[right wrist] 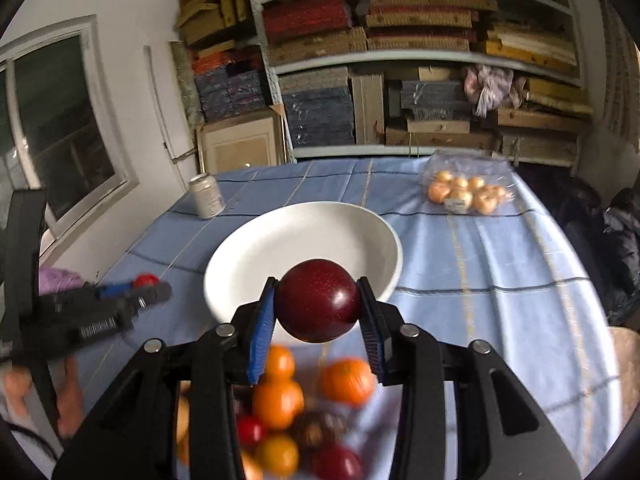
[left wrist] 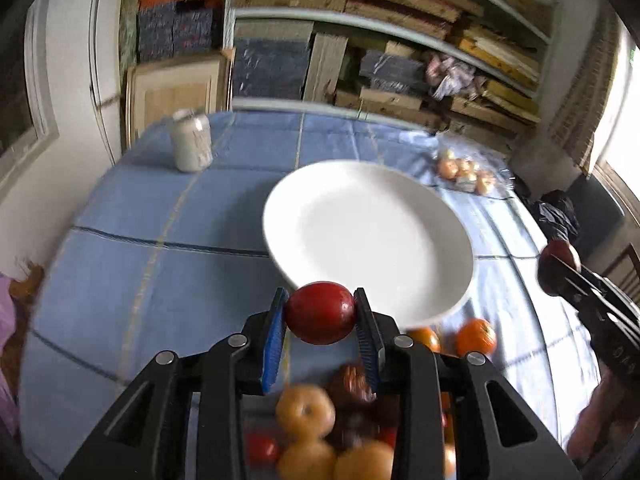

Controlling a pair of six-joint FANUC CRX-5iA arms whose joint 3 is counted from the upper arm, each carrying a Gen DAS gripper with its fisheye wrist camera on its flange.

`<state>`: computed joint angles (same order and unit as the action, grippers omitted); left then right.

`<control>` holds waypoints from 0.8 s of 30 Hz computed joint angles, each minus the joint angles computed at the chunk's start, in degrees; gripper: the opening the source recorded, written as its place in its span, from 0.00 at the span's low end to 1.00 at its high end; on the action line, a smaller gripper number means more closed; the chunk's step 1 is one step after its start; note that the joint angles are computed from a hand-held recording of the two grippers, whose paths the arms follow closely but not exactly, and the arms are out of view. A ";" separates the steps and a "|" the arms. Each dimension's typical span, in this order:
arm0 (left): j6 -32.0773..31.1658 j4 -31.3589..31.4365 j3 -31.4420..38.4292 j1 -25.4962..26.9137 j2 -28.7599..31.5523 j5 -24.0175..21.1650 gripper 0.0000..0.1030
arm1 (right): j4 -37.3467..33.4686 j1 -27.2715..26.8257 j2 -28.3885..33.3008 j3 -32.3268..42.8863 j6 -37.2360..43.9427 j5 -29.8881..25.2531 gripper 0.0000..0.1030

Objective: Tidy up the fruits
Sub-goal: 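Carry the plum and tomato onto the white plate while both grippers open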

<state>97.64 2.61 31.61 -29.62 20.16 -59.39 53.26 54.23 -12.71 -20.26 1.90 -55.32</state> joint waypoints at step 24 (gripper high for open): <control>-3.43 5.96 -0.57 2.39 4.14 5.22 0.58 | 3.46 -5.46 4.65 -1.69 -2.51 8.23 0.60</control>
